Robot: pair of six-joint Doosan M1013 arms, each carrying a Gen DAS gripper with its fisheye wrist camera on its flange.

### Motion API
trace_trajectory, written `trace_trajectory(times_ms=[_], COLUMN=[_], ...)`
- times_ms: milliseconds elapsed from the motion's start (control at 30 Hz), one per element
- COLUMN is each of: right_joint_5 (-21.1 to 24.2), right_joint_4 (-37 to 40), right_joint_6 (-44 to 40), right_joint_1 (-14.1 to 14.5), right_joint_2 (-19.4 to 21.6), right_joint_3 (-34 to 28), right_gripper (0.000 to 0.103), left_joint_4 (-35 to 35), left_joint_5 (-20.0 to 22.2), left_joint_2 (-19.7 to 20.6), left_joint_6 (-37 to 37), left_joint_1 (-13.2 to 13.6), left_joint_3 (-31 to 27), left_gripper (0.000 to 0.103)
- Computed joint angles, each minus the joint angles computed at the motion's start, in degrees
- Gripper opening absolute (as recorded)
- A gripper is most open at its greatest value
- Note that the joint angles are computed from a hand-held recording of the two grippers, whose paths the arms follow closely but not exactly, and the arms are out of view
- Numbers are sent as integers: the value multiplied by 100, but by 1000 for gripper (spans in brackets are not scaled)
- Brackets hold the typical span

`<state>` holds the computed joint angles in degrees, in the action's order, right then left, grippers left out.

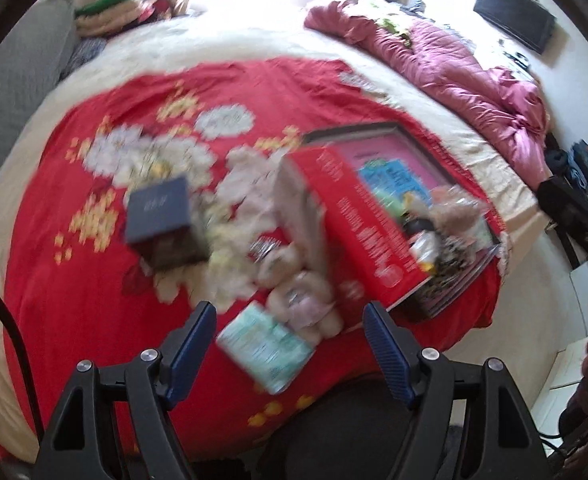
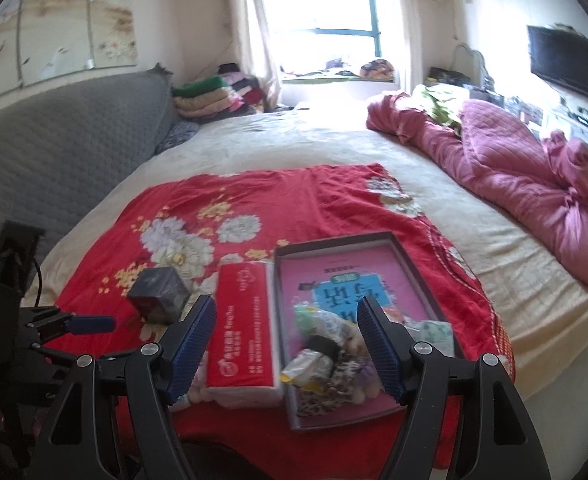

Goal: Organize soft objects
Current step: 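Move both grippers back to the items on the bedspread, then grasp the green wet-wipe pack with the left gripper while the right gripper grasps the crowned teddy bear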

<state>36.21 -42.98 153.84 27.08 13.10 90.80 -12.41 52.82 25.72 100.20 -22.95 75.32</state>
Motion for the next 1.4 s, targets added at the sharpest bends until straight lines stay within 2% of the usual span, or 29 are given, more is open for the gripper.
trace_trajectory(times_ms=[167,333,467,633,733,833,933,1067,1200,1267,1400], right_joint_5=[-3,39,94,206,303,409,637,1238,1722,2106,2903], right_joint_4=[272,601,762,904,1190,1400,1707,1826,2111,2218,2036], right_joint_6=[-447,-954,-1203,-1671,-2187,-2852,-3817,-5279,-6559,-7098,-7630], right_joint_1=[92,151,159,153,132,124,117,172,197,201,210], right_joint_2=[176,389,508,657,768,900,1126,1529,1931,2197,2696], right_joint_3=[-180,-356,-442,-587,-727,-894,-1193,-1724,-2230,-2554,-3142], right_gripper=[74,74,74,74,74,74,74,74,74,74,74], left_joint_4=[-240,-851,-1001,-730,-600,-805,-1078,-1141,-1351,-1308,-1375], left_joint_5=[355,586,689,926,920,917,826,760,724,660,667], left_joint_2=[134,317,457,690,767,814,804,825,802,782,776], left_joint_6=[-57,-80,-194,-409,-549,-414,-310,-303,-171,-136,-7], left_joint_1=[191,339,318,196,184,250,365,521,690,726,771], left_joint_3=[114,119,16,-175,-197,-163,-103,-106,-31,1,20], left_gripper=[77,78,79,79,79,79,73,66,66,66,66])
